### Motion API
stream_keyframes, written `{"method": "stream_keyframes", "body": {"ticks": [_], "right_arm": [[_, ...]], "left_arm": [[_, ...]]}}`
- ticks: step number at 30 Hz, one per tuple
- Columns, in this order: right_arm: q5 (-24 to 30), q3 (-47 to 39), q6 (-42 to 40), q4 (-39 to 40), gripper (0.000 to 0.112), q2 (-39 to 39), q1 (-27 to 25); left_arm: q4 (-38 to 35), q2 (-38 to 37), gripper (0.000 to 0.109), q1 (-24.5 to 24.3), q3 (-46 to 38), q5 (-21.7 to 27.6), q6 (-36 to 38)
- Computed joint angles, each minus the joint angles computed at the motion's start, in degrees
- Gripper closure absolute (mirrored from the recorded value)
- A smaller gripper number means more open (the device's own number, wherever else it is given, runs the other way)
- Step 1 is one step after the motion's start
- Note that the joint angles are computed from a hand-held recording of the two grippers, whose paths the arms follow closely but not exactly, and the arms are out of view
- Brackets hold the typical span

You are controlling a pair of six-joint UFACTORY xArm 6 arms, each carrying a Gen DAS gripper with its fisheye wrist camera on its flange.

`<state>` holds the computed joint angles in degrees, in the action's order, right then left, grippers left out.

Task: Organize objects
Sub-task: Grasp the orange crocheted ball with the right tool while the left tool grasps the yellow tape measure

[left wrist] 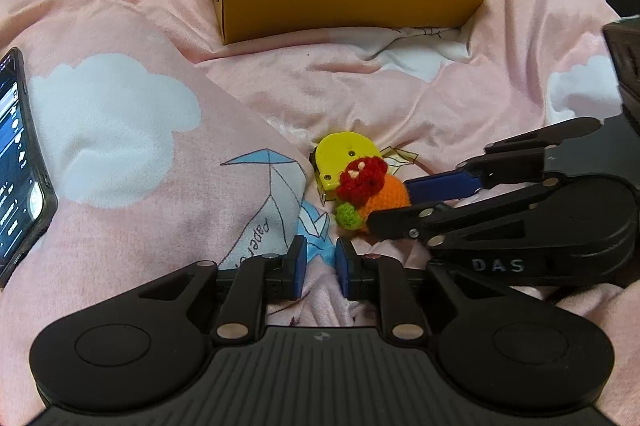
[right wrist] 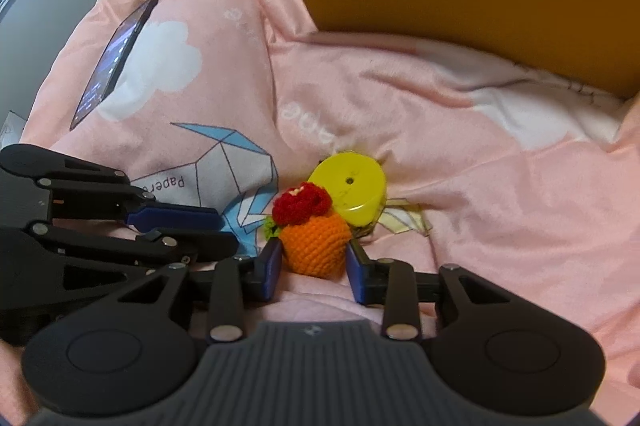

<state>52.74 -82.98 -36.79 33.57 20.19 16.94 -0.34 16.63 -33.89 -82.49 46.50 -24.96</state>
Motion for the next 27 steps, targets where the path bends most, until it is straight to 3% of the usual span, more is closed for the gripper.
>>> {"method": "stream_keyframes", "body": {"ticks": [5, 7, 9, 11, 14, 17, 27], "right_arm": [[-8.05, 5.07, 2.56, -1.52, 0.077, -4.43, -0.66], [-11.92, 6.45, 5.45, -2.70, 0.078, -5.40, -1.38], [-14.00, 6.54, 8.07, -3.69, 0.084, -5.29, -2.39], [-13.43, 5.71, 10.01, -3.90, 0.085, -4.44, -3.20], [-11.10, 4.44, 10.64, -4.26, 0.085, -3.15, -3.56], [-9.81, 3.54, 11.43, -5.11, 0.084, -2.06, -3.64], [-6.52, 1.53, 11.23, -4.42, 0.065, 0.03, -4.33]], "left_arm": [[1.58, 0.19, 0.080, -0.16, -0.57, -2.58, -0.35], [5.79, 0.09, 0.072, -0.06, -0.86, -5.40, -2.71], [7.74, 0.68, 0.056, 0.40, -1.65, -8.32, -3.43], [3.73, 3.39, 0.051, 1.24, -4.80, -9.04, 0.80], [-3.78, 9.60, 0.050, 2.09, -12.27, -4.35, 7.73], [-1.45, 14.56, 0.050, 1.41, -18.20, 1.43, 6.36], [-4.14, 16.36, 0.047, 1.58, -17.61, 1.50, 3.80]]}}
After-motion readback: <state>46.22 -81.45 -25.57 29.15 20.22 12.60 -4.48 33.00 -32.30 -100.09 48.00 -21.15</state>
